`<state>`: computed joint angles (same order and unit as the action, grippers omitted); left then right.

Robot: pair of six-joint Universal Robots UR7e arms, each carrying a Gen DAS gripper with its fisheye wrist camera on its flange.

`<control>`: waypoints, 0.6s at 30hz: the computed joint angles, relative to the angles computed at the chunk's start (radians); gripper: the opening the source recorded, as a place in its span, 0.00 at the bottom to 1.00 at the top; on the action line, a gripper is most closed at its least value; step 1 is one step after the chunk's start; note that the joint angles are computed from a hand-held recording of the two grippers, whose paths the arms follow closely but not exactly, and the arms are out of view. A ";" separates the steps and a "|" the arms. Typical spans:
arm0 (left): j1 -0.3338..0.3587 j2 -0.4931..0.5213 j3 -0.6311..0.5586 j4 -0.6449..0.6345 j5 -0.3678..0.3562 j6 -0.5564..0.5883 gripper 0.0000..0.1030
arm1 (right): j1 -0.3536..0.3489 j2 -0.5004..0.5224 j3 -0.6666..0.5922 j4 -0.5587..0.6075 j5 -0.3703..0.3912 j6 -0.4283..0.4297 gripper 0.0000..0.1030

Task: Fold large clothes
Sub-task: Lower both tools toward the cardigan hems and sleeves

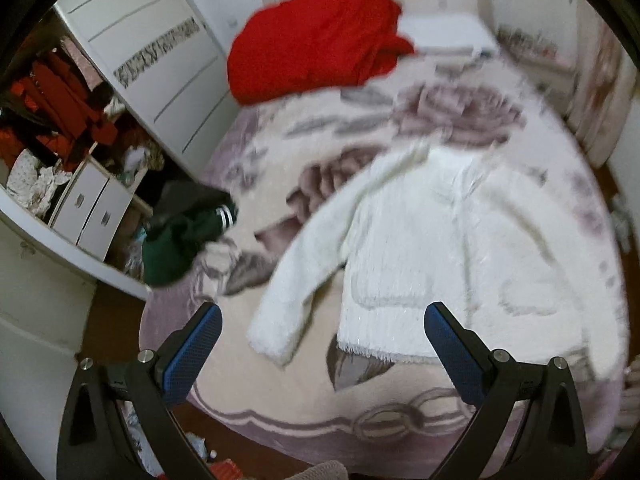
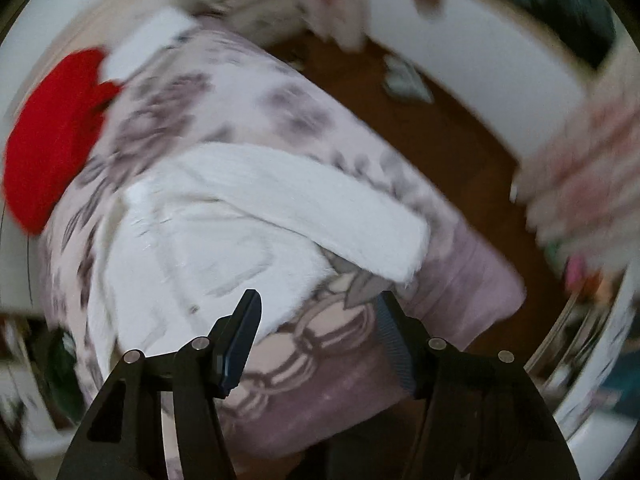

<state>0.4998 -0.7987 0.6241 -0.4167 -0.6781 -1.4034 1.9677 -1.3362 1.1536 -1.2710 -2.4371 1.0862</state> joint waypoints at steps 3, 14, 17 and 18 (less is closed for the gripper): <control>0.041 -0.010 0.147 -0.102 -0.035 -0.011 1.00 | -0.189 -0.138 0.241 -0.251 0.054 -0.091 0.74; 0.130 0.072 0.409 -0.437 -0.092 0.167 1.00 | -0.758 -0.279 0.621 -0.846 0.356 -0.405 0.79; 0.128 0.110 0.403 -0.499 -0.068 0.255 1.00 | -0.754 -0.261 0.640 -0.959 0.386 -0.490 0.43; 0.127 0.121 0.404 -0.529 -0.059 0.288 1.00 | -0.737 -0.241 0.626 -0.953 0.354 -0.529 0.18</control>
